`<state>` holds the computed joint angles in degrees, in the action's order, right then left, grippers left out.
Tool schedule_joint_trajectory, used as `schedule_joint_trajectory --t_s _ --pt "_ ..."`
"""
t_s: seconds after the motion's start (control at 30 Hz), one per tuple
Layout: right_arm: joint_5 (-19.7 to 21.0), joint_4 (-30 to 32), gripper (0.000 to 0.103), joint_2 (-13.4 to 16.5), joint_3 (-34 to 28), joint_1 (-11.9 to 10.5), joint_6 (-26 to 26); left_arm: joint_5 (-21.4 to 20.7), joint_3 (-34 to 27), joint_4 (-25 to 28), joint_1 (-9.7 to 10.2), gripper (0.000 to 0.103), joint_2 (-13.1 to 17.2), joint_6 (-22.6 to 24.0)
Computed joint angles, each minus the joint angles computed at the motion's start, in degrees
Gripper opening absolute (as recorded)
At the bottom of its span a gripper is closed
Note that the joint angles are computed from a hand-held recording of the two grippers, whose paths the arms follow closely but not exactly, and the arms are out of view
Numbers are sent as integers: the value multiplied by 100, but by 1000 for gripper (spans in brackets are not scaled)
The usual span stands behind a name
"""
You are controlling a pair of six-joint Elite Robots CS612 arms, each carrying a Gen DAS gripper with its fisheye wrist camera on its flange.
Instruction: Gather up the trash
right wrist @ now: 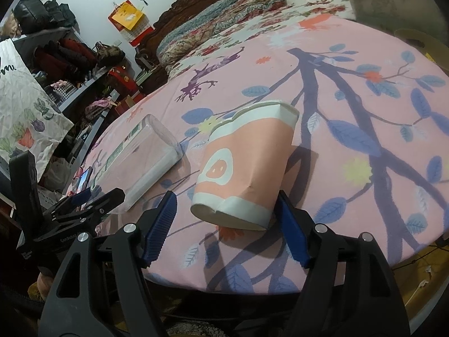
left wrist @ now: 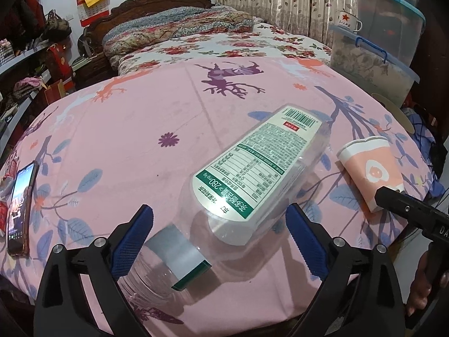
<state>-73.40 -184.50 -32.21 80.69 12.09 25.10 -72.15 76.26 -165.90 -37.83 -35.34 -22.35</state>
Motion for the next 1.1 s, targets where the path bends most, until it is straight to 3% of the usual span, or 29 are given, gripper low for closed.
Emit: schedule_joint_trajectory --t_s 1.1 --pt "-33 -29 71 -34 11 5 -91 100 85 105 -12 92 -42 80"
